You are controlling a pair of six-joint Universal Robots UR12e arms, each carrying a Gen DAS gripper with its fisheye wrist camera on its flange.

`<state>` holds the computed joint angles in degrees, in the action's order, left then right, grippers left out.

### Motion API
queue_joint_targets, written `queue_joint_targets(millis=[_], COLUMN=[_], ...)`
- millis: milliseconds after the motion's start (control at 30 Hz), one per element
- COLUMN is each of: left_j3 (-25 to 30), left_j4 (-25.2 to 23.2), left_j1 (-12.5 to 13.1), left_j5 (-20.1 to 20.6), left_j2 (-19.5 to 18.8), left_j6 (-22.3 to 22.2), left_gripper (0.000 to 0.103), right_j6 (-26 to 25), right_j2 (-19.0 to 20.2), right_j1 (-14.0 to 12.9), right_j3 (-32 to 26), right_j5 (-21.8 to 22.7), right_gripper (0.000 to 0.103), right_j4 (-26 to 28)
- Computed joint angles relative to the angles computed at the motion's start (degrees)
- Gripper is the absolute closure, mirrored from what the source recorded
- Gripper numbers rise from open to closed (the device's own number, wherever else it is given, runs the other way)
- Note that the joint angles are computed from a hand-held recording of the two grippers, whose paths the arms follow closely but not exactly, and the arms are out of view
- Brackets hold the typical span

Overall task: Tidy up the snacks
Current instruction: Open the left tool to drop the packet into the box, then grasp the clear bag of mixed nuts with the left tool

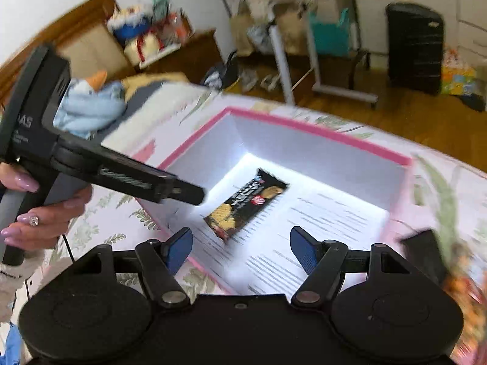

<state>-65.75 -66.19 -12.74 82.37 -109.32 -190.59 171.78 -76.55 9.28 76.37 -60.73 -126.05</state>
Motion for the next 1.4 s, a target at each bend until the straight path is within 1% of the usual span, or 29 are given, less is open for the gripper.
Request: queue_joint_targets(millis=[133,233,333,467,567,600,633,667,700,733,767,833,900,967,1000,1033,1100,1133,1167,1200,1233,1267,1333,1367,1400], left_j3=[-1.40,-2.29,-3.05,-3.78,-4.36,-4.38,-4.30,-4.41,-4.34,-4.65,-4.95,-5.71,-6.35,-7.37,-8.00,-8.06,-9.24,-9.74,-9.60,-9.20,-8.90,-9.24,-9.58,-9.56,-9.63], left_j4=[2.41,3.52,4.40,4.38,4.56,4.28,3.73,3.21,2.31,2.19,2.66,3.93,4.84,7.20,8.78,9.34,12.63,14.09,14.14,13.44,12.93,13.97,15.72,16.24,16.89], left_j1=[-1.26,-2.29,-3.60,-5.20,-6.27,-6.59,-6.84,-6.96,-7.08,-7.25,-7.45,-8.27,-9.10,-9.68,-10.23,-10.53,-11.11,-11.24,-11.23,-11.21,-11.30,-11.32,-11.28,-11.19,-10.89], left_j5=[-1.63,-4.28,-6.74,-10.39,-12.24,-12.88,-13.52,-14.24,-15.11,-15.92,-15.98,-14.48,-13.05,-11.86,-10.60,-9.60,-7.98,-7.82,-8.45,-8.92,-8.65,-8.63,-9.14,-9.93,-12.02], left_j2=[2.19,3.39,4.02,4.05,3.72,3.41,3.08,2.86,2.54,2.31,2.13,1.76,1.10,0.62,0.31,0.05,-0.28,-0.50,-1.06,-1.57,-2.04,-2.18,-2.33,-2.48,-2.69], left_j6=[1.94,2.24,2.56,1.88,0.52,-0.23,-0.98,-1.85,-3.16,-4.70,-5.69,-7.48,-9.91,-12.95,-13.64,-13.67,-13.74,-14.38,-15.20,-14.99,-15.95,-17.33,-18.86,-19.08,-19.21], left_gripper=[0.053,0.053,0.053,0.053,0.053,0.053,0.053,0.053,0.053,0.053,0.053,0.053,0.053,0.053,0.053,0.053,0.053,0.053,0.053,0.053,0.051,0.048,0.047,0.047,0.045], right_j6=[0.69,1.99,3.18,0.22,-3.04,-4.33,-5.13,-6.49,-8.37,-10.39,-12.02,-12.80,-11.60,-10.24,-9.98,-10.11,-10.80,-11.06,-11.11,-11.14,-11.26,-11.46,-11.99,-12.08,-12.27], right_j2=[-4.44,-7.10,-9.28,-11.00,-11.66,-12.20,-12.66,-12.99,-13.33,-13.31,-13.25,-12.92,-12.13,-11.15,-10.67,-10.32,-10.02,-9.97,-9.85,-9.78,-9.76,-9.66,-9.52,-9.47,-9.44], right_j1=[-2.66,-4.90,-6.45,-7.05,-7.26,-7.48,-7.46,-7.08,-6.86,-6.61,-6.42,-6.33,-6.44,-6.14,-5.85,-5.53,-5.33,-5.34,-5.29,-5.25,-5.20,-5.11,-4.65,-4.36,-4.07], right_j3=[4.28,7.26,10.55,13.81,15.62,17.08,18.79,20.49,21.69,22.05,22.30,22.62,22.43,21.72,21.50,21.46,22.06,22.30,22.40,22.57,22.72,22.73,22.61,22.51,22.30], right_j5=[-0.98,-1.36,-2.24,-4.06,-4.08,-3.75,-3.97,-5.24,-5.92,-6.19,-6.53,-7.04,-6.88,-8.27,-9.47,-10.48,-10.60,-10.20,-10.12,-10.07,-10.04,-10.18,-11.64,-12.41,-12.90], right_gripper=[0.027,0.027,0.027,0.027,0.027,0.027,0.024,0.017,0.014,0.014,0.014,0.014,0.013,0.013,0.013,0.013,0.013,0.013,0.012,0.012,0.012,0.012,0.012,0.012,0.012], right_j4=[-2.59,-3.76,-4.70,-3.78,-3.44,-5.60,-9.51,-13.93,-15.95,-16.25,-15.94,-15.61,-14.17,-11.66,-10.86,-10.48,-10.97,-11.08,-11.03,-11.25,-11.56,-11.65,-11.72,-11.87,-11.61])
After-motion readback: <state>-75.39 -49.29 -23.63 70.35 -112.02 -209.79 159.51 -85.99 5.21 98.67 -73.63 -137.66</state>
